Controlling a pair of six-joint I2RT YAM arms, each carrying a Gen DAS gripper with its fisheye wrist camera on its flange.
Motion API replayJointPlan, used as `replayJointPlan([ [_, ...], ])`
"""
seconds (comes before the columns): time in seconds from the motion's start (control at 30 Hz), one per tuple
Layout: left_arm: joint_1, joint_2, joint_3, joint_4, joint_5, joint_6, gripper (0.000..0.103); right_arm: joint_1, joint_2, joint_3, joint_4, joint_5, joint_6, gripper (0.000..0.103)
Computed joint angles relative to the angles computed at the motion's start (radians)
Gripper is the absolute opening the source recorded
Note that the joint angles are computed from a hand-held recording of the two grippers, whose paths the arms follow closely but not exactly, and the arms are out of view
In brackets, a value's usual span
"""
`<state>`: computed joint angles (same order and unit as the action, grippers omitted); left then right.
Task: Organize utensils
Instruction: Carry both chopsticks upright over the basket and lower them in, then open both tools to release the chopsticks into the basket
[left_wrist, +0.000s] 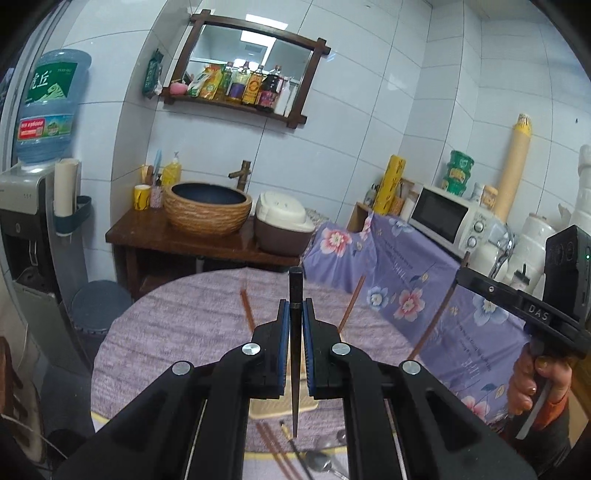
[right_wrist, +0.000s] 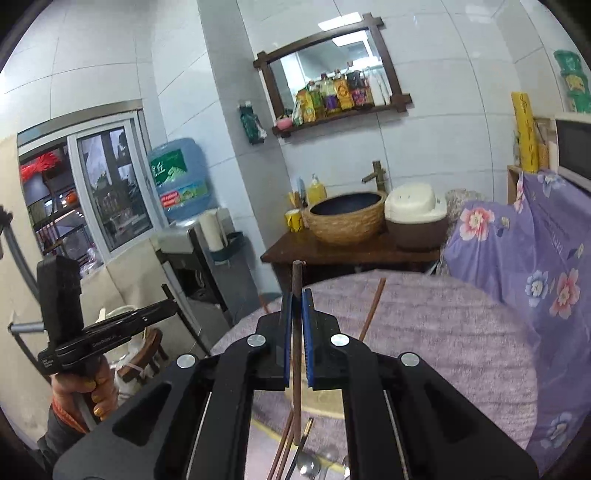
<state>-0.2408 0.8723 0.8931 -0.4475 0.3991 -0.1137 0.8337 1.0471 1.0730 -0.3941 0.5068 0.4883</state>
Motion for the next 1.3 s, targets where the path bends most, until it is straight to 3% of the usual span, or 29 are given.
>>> replayJointPlan([
  [0.2,-0.067,0.108,0.151,0.02,-0.078,-0.039,0.008,-0.098,0.1,0.153,-0.017,-0.054,-0.027,0.006],
  [0.37,-0.094,0.165,0.167,0.104,-0.151,-0.061,0.008,-0.149,0.153,0.166,0.034,-0.058,-0.038,0.006],
  [0.5,-0.113,0.207,0.117,0.189,-0.212,-0.072,0.008,-0.171,0.19,0.111,0.091,-0.072,-0.03,0.006],
  [0.83,-0.104,0.329,-0.065,0.357,-0.209,-0.126,0.008,-0.193,0.247,-0.081,0.234,-0.097,0.045,0.006],
  [1.23,-0.099,0.382,-0.148,0.422,-0.206,-0.152,0.004,-0.204,0.229,-0.196,0.325,-0.071,0.077,0.007],
  [1.27,-0.1,0.376,-0.152,0.421,-0.208,-0.15,0.007,-0.202,0.229,-0.197,0.321,-0.068,0.077,0.01],
  [1.3,-0.103,0.359,-0.16,0.416,-0.213,-0.146,0.012,-0.196,0.226,-0.202,0.32,-0.059,0.077,0.021],
])
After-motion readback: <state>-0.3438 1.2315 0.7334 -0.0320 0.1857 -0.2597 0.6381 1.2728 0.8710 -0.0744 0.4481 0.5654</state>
